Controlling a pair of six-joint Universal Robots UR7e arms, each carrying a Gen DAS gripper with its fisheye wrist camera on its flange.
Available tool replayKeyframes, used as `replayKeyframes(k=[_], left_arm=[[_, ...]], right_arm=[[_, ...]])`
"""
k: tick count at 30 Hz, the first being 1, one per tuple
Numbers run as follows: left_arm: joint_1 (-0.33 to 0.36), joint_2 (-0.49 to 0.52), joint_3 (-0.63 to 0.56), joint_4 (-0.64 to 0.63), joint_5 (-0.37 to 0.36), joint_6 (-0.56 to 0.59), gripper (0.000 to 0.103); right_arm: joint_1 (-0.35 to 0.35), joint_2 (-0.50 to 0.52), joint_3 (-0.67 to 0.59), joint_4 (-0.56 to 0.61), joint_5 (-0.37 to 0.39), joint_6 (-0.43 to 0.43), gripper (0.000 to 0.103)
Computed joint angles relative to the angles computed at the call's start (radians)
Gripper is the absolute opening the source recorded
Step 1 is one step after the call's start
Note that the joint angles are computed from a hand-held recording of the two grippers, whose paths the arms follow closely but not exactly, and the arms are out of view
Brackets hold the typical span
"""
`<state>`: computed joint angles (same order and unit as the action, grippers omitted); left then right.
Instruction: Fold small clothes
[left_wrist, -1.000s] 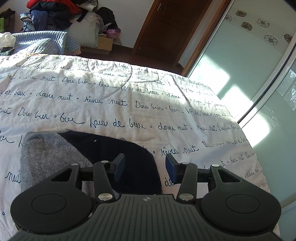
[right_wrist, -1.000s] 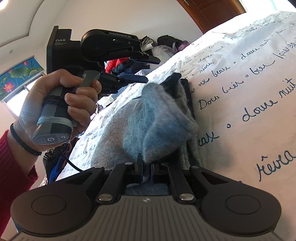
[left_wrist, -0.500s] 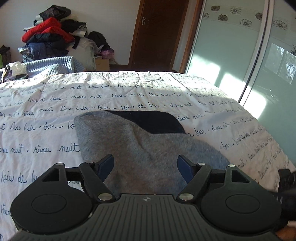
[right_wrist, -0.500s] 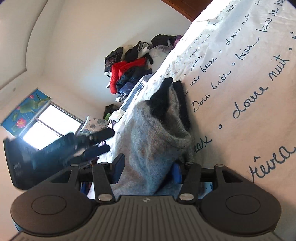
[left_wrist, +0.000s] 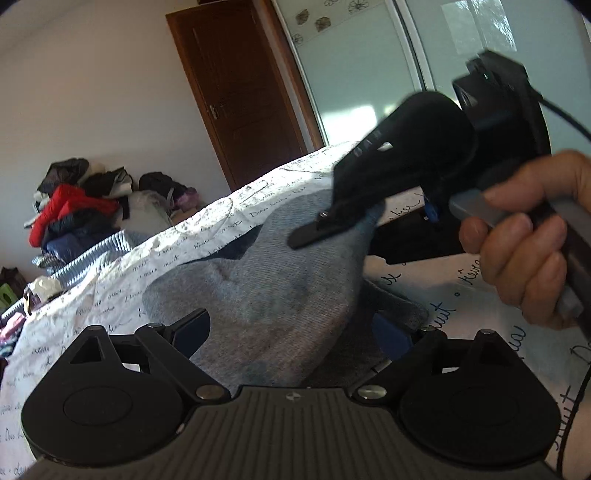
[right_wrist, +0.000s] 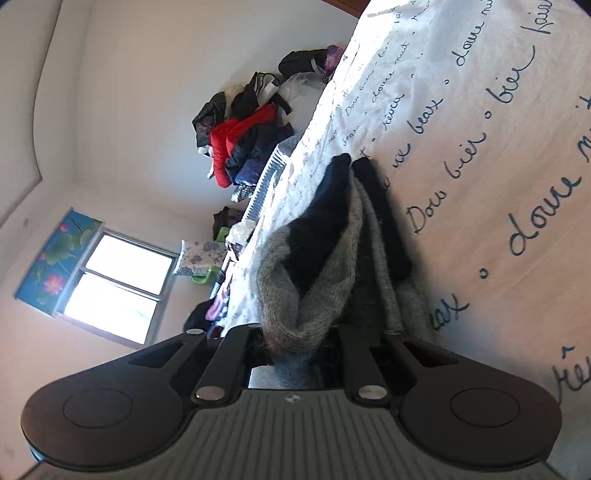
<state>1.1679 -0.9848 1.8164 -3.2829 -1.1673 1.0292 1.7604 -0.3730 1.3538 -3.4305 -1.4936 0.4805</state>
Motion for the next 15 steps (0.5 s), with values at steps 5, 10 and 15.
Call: replayKeyframes(k=[5, 10, 15], left_arm=[[0.003, 0.096, -0.022, -0.264, 0.064, 0.114, 0.093], [0.032, 0.112, -0.074, -0.347, 0.145, 0.084, 0.093], [0.062, 0.069, -0.075, -0.307, 0.181, 0.017, 0.093]], right_arm=[[0.019, 0.023, -0.058, -0.001, 0.05, 0.02, 0.009], [0.026, 0.022, -0.043, -0.027, 0.018, -0.011, 0.009], [0.007, 0.006, 0.035, -0.044, -0.03, -0.019, 0.009]])
